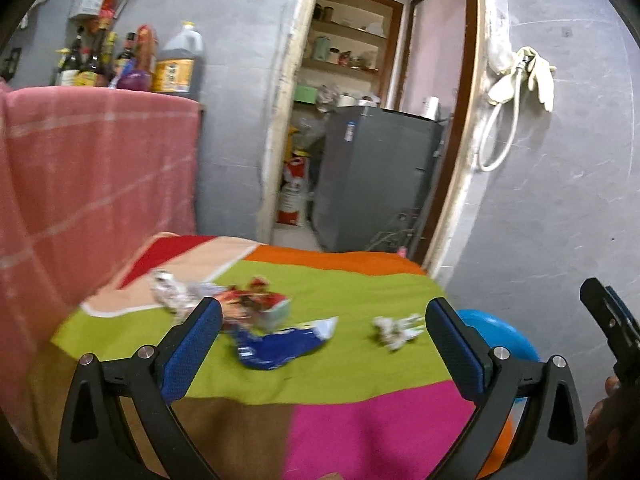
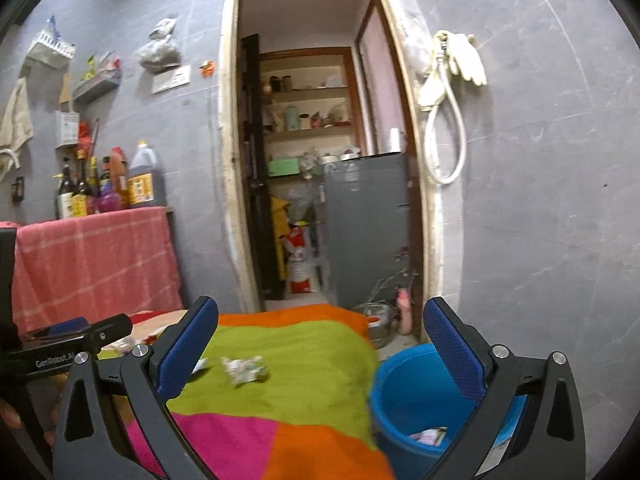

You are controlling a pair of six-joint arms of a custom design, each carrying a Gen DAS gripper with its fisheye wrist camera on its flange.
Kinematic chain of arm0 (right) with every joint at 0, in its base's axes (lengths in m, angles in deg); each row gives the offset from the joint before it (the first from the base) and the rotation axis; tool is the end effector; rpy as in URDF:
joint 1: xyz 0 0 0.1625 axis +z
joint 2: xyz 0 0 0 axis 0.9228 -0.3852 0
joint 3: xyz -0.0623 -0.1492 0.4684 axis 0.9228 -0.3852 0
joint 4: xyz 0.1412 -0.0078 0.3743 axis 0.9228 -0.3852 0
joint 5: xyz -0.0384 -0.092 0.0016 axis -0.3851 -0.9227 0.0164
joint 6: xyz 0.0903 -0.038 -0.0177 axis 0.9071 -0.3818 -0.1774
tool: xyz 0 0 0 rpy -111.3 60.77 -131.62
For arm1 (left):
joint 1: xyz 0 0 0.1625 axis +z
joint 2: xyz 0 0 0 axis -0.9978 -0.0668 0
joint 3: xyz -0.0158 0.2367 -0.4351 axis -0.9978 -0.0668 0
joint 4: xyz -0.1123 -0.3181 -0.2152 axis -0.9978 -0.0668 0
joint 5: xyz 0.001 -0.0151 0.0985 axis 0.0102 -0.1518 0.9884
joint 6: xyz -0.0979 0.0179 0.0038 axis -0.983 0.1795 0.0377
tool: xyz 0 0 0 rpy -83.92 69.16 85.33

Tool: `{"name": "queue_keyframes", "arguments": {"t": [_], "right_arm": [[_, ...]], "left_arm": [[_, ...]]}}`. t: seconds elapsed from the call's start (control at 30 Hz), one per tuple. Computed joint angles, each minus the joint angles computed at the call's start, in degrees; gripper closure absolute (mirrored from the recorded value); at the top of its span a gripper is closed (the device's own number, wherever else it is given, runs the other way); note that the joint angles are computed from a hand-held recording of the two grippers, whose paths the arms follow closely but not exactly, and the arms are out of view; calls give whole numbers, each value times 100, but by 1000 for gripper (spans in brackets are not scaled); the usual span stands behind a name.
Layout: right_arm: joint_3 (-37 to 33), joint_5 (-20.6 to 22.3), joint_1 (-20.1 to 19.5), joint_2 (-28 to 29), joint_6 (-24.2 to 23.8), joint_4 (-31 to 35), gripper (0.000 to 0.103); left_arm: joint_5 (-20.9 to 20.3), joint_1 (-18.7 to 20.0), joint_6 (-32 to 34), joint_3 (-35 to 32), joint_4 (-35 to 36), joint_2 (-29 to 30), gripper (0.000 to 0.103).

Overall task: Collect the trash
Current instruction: 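Move both open grippers back over the bed cover, then grasp the blue wrapper with the left gripper while the right grasps the crumpled white paper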

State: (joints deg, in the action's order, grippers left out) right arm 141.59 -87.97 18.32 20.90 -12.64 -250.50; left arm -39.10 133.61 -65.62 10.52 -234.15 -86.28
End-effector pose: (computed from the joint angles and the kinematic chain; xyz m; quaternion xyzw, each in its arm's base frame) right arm 0.0752 -0.5835 0.2975 0.1656 -0.6940 0.6301 0.3066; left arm -0.3369 -0.6517 0.0397 0.2827 0.8279 -0.4525 0.1731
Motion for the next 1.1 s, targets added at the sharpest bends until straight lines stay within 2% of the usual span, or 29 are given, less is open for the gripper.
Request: {"name": "queue_keyframes", "arguments": {"t": [0.13, 0.3, 0.5, 0.83, 0.93, 1.07, 1.1], "right_arm": [[-52, -2, 85, 173, 29, 131, 0], [-212, -136, 148, 371, -97, 470, 0], [-482, -474, 147, 514, -268, 993, 0], [-1227, -1067, 115, 643, -196, 2438, 0], [-1461, -1221, 121, 663, -124, 2972, 0], [-1760, -1409, 141, 726, -71, 3631, 8], [-1812, -1418, 136, 730, -44, 3783, 13]], "left_arm": [[239, 92, 158, 263, -267, -110, 3], [339, 262, 185, 416, -209, -213, 3], [374, 445, -219, 251, 801, -271, 3], [334, 618, -399, -398, 1898, -102, 4], [277, 671, -426, -590, 2252, -52, 12], [151, 753, -610, -781, 2686, -21, 29], [135, 771, -676, -833, 2802, -14, 34]]}}
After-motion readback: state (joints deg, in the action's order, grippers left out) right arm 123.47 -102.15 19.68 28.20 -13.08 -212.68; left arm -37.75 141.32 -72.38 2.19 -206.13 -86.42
